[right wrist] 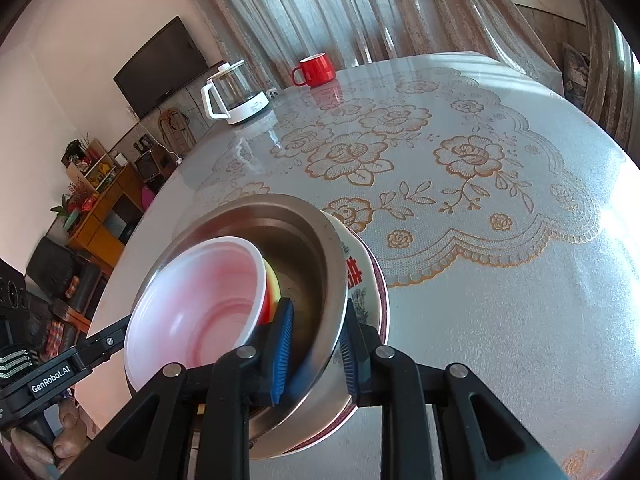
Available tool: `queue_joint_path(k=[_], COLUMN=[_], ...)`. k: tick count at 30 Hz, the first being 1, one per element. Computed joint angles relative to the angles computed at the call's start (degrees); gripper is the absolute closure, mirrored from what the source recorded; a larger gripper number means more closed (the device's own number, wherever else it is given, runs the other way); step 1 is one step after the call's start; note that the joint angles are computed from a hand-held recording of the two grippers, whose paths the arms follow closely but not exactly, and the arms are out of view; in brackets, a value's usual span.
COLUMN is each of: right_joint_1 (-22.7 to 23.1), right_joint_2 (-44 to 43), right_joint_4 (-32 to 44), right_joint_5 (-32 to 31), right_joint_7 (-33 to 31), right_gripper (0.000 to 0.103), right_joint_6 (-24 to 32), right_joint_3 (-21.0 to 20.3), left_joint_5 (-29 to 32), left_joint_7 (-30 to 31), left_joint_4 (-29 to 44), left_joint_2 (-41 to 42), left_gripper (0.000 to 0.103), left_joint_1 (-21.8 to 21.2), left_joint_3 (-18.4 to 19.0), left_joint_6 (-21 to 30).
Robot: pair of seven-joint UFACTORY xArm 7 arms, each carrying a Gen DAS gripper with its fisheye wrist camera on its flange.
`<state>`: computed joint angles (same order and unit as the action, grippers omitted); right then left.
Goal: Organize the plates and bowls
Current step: 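Lower the steel basin onto the plate stack and open the left tool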
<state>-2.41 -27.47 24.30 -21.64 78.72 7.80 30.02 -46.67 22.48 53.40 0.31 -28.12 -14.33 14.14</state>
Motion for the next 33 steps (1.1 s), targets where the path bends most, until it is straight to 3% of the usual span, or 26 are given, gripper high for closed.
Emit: queue_joint_path(k=[9, 19, 33], right_joint_1=[0.47, 0.78, 2.95], right_joint_2=[-3.53, -2.68, -3.40], right_joint_4=[-0.94, -0.22, -0.89], right_joint_5=[0.51, -0.53, -0.08], right_joint_7=[-0.17, 0.53, 0.87], right_gripper=[0.074, 0.082, 0.080], right_joint_6=[0.86, 2.90, 2.72], right_joint_3=[0.55, 1.52, -0.42], left_joint_5=[0.28, -1.83, 8.13], left_joint_7=[0.13, 2.57, -4.76], left_joint_4=[-1.17, -2.98, -5.38], left_joint_2=[-0.91, -2.52, -2.98], left_gripper=[0.085, 0.083, 0.081], left_joint_1=[-0.58, -2.30, -3.06], left_joint_3=[-0.01, 0.61, 0.62], left_joint_6=[-1.46, -2.99, -8.24])
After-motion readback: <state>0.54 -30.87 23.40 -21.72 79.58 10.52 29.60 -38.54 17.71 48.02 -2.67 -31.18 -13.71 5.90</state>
